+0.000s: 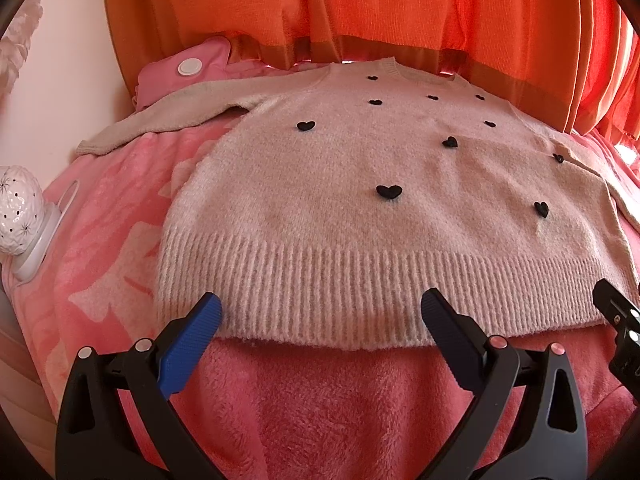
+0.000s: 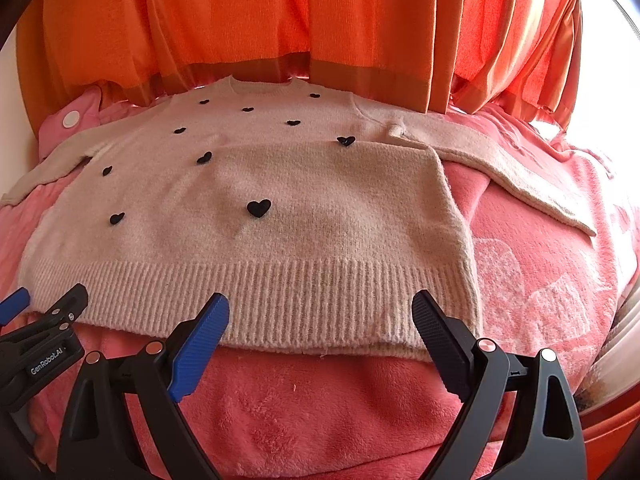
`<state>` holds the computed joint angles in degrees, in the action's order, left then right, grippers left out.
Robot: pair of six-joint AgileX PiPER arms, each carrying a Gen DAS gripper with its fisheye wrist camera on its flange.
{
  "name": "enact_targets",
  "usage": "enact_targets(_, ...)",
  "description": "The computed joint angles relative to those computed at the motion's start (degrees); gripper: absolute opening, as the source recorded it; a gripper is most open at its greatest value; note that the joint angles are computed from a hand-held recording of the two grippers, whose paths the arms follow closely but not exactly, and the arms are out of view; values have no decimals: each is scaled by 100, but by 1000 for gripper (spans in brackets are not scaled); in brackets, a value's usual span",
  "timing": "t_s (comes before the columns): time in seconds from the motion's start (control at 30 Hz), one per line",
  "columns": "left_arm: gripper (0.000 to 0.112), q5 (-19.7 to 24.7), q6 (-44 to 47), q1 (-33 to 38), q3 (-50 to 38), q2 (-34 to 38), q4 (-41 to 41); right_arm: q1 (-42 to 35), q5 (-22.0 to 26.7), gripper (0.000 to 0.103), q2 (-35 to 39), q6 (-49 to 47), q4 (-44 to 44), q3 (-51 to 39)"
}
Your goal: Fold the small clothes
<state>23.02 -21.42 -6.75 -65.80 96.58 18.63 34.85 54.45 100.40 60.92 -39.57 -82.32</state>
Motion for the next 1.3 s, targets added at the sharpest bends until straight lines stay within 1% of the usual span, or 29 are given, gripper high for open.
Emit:
enact_targets(0.3,98,-14,-69,-16,40,-41,55,10,8,90,4,8,-2,-18)
enact_targets(0.8,98,-2,60,-7,48,-69,-106,25,-9,90,-6,40,-26,12)
enact_targets(1.07,98,-6,45,-13,50,-64,-94,78,80,90,107,-20,-31,-196)
enact_targets(1.3,98,-8,44,-15,53,-65,-94,97,73,90,105,-9,-43,-183)
